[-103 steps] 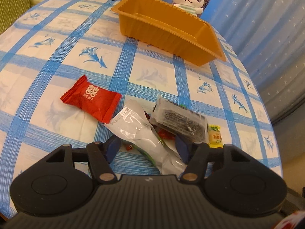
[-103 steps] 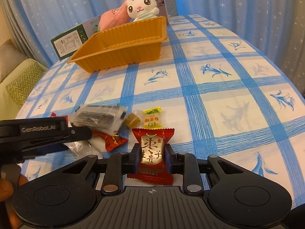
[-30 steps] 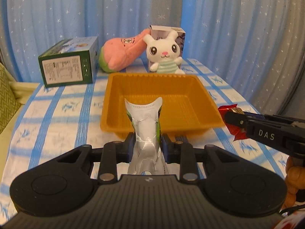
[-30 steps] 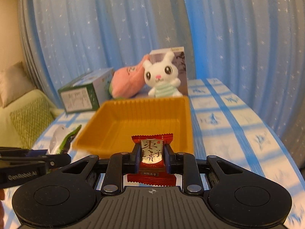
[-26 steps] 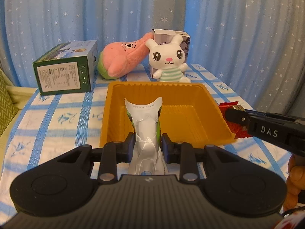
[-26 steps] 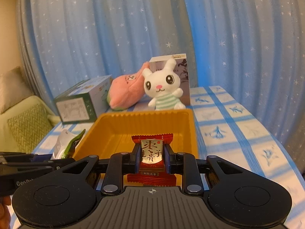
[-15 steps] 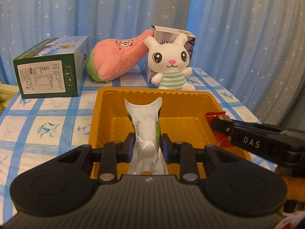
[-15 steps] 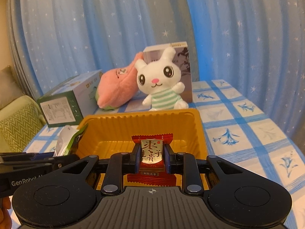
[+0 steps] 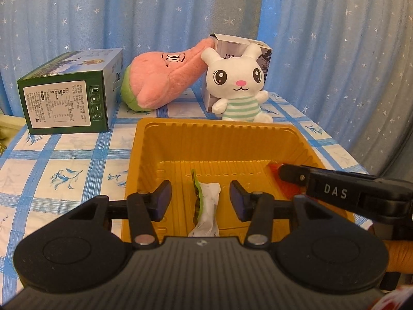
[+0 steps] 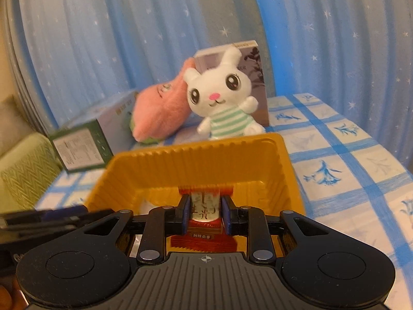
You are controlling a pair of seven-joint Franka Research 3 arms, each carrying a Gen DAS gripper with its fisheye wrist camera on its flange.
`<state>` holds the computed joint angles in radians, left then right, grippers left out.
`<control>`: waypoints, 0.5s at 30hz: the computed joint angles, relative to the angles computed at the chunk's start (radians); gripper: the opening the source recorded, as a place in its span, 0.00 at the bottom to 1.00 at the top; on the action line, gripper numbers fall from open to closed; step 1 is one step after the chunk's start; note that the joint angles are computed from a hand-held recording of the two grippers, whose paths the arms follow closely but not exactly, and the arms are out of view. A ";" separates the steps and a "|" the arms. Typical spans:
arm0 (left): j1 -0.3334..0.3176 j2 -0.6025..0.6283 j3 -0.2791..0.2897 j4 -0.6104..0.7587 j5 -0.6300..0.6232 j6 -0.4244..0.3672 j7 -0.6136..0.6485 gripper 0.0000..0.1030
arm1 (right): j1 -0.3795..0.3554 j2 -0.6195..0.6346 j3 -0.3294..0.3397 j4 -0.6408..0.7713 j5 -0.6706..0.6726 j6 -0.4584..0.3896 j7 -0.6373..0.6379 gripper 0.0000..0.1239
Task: Organize snacks
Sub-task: 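Open both tools to drop the snacks into the orange tray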
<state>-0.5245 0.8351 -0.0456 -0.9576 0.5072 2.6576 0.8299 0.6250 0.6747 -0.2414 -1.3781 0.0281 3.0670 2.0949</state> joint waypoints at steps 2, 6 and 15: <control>-0.004 -0.014 0.009 -0.019 0.008 0.006 -0.015 0.44 | -0.017 0.000 0.024 0.001 0.017 0.020 -0.005 0.31; -0.016 -0.065 0.033 -0.092 0.050 0.034 -0.065 0.46 | 0.024 -0.017 -0.031 -0.034 0.042 0.070 0.018 0.44; -0.050 -0.272 0.071 -0.371 0.221 0.129 -0.290 0.57 | 0.337 -0.144 -0.366 -0.293 0.119 0.202 0.023 0.45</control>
<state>-0.5743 0.5631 0.0255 -1.3284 0.7283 2.7867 0.5402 0.9616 0.5307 -0.6074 -1.6710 0.1473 3.2691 2.1176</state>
